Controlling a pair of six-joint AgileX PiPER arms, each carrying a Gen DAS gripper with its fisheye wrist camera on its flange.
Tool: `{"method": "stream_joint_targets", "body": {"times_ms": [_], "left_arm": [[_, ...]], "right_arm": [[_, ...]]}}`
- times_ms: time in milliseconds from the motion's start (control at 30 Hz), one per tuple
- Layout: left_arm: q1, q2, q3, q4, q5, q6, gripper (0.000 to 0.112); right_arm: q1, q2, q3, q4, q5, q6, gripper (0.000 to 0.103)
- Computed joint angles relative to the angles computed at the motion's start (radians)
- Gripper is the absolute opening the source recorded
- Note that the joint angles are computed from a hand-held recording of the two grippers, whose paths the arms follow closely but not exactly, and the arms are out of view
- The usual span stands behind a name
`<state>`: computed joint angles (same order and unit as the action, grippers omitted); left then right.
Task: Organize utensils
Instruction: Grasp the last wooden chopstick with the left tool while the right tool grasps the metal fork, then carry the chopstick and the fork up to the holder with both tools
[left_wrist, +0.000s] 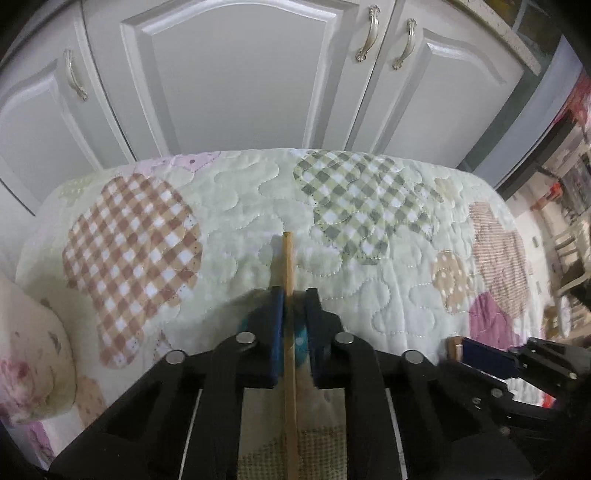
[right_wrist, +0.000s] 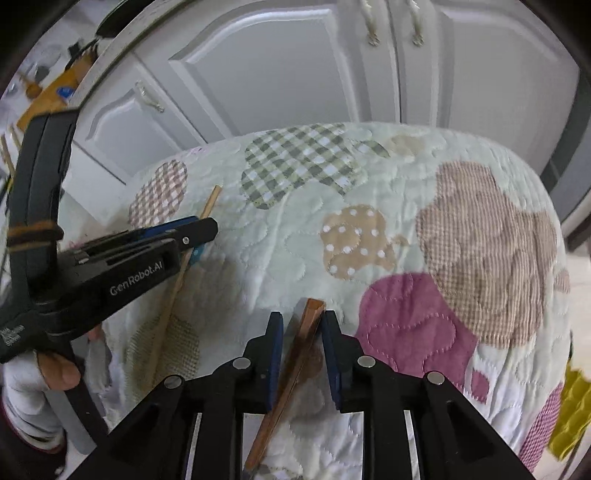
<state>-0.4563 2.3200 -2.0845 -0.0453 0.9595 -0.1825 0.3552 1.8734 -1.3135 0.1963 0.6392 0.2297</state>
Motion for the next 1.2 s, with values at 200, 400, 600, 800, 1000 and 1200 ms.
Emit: {"method": "stream_joint_targets", "body": {"times_ms": [200,400,600,800,1000,1200], "left_arm": [[0.071,-0.158,0.226,-0.139,-0.094,0.08,0.004],[0.111,-0.307,0.395,-0.229,-0.162,0.149,0.004],[0.131,-0.439,0.507,-0.294,-0.204,0.197,0.004],[0.132,-0.484,0.569,-0.304,-0.222,0.198,0.004],[0.14,-0.523,0.606,-0.317,-0.23,0.208,0.004],[0.146,-0.566,0.632,-0.32,-0.236,0.217,0.004]], "right_arm": [[-0.012,0.0,0.01,0.073,-0.026,-0.054,0.014],[-0.007,-0.076,0.049,0.113,-0.048,-0.077,0.013],[0.017,-0.16,0.047,0.104,-0.032,-0.069,0.012],[0.019,-0.084,0.001,0.077,0.058,0.011,0.019],[0.052,0.032,-0.064,0.017,0.074,0.068,0.019],[0.111,0.072,-0.129,-0.098,0.086,0.077,0.012]]}}
